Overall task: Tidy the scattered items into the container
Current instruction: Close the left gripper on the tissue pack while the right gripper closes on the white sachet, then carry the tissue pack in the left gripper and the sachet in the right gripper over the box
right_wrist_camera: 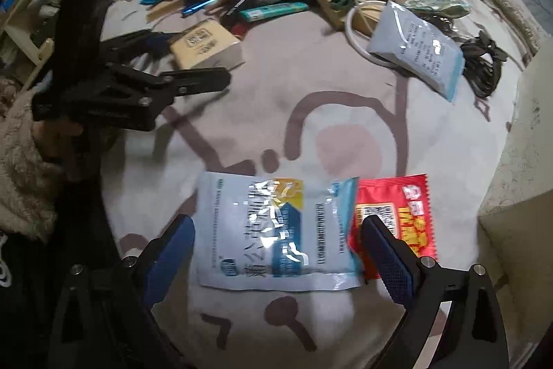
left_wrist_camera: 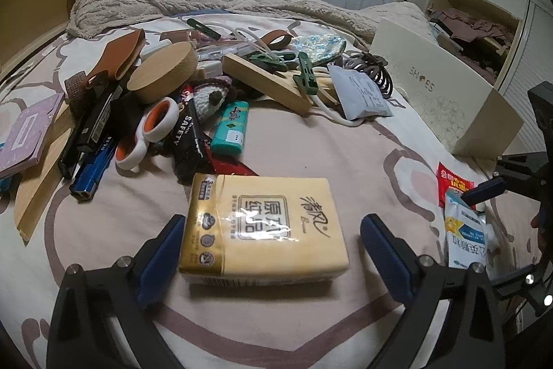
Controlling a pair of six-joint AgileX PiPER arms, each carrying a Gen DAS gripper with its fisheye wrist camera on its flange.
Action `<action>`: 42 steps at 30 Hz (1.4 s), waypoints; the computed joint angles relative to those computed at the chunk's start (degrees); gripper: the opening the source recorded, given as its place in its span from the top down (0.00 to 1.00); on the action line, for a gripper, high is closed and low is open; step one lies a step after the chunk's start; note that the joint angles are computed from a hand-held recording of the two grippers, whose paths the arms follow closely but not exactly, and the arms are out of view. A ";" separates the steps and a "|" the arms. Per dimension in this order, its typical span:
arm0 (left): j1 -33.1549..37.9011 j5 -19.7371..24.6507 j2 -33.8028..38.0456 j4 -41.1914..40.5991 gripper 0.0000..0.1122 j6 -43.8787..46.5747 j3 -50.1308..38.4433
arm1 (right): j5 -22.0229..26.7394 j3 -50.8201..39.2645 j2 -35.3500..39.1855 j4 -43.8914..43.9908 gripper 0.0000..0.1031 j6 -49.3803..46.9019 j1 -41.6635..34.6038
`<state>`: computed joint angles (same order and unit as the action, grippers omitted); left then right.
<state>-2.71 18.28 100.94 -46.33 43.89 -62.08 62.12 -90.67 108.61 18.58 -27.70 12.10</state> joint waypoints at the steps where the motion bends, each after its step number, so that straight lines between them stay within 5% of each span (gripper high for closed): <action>1: -0.01 0.06 -0.04 0.00 0.12 -0.01 0.02 | 0.27 -0.13 0.13 0.34 0.05 -0.18 -0.10; 10: -0.57 -0.34 -0.12 2.47 0.16 -2.22 -0.05 | -1.18 -1.15 1.20 -4.16 0.06 3.26 1.98; 18: -0.46 -0.93 0.01 6.48 0.33 -5.66 -0.58 | -0.73 -1.70 1.47 -6.00 0.23 3.87 2.41; 42: -3.75 3.29 -2.34 9.52 0.34 -7.54 -7.87 | -7.88 -4.06 -3.02 -10.49 0.27 12.58 -0.31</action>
